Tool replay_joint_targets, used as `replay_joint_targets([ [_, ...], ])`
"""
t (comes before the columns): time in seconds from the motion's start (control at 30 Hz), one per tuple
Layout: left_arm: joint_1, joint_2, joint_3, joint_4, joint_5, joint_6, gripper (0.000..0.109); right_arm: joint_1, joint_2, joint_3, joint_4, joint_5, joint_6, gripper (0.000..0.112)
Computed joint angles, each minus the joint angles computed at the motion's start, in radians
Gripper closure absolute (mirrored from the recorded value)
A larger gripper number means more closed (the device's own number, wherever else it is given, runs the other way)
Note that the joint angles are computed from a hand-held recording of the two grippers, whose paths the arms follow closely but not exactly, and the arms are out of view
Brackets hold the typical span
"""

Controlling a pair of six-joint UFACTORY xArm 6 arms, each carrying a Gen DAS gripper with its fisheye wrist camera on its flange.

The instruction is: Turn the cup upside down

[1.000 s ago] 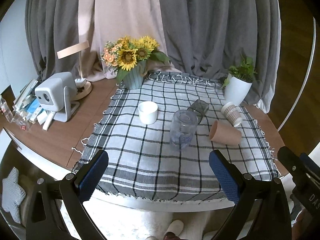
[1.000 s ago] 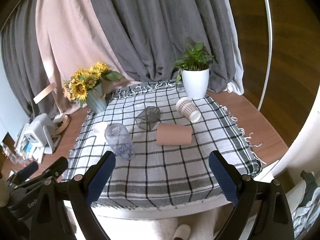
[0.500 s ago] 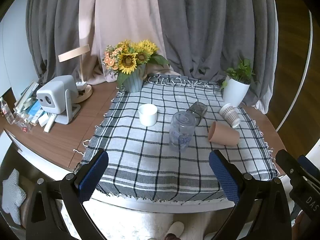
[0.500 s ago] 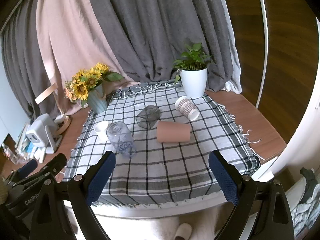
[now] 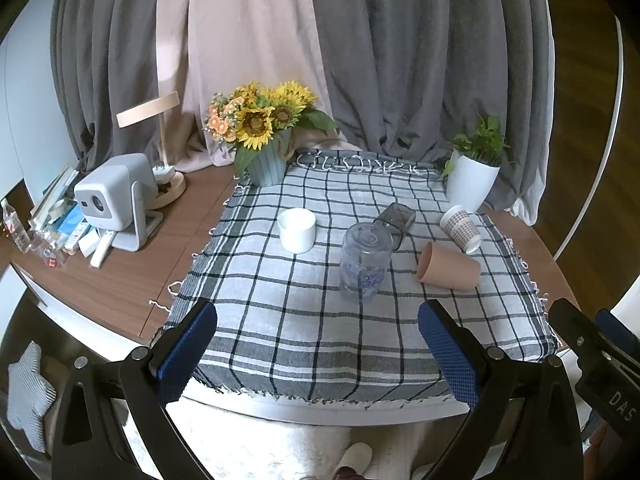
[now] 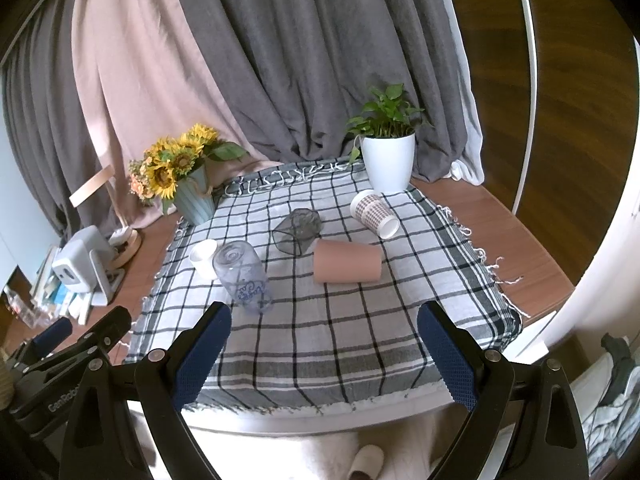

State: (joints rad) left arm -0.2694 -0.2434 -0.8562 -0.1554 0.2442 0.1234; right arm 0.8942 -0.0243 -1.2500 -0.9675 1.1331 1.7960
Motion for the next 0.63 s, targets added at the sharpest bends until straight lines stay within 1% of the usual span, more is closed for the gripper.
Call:
replay_joint_targets([
  [0.33,0.003,0.016,-0.019,-0.023,0.018,0.036,0.006,-0.006,0.001,0.006,0.008,-0.005,-0.005,0.018],
  [0.63,0.003,0.025,-0.023,-0.020,0.010,0.037,0.006,-0.008,0.002,0.006,0.009,-0.006,-0.004,0.018],
])
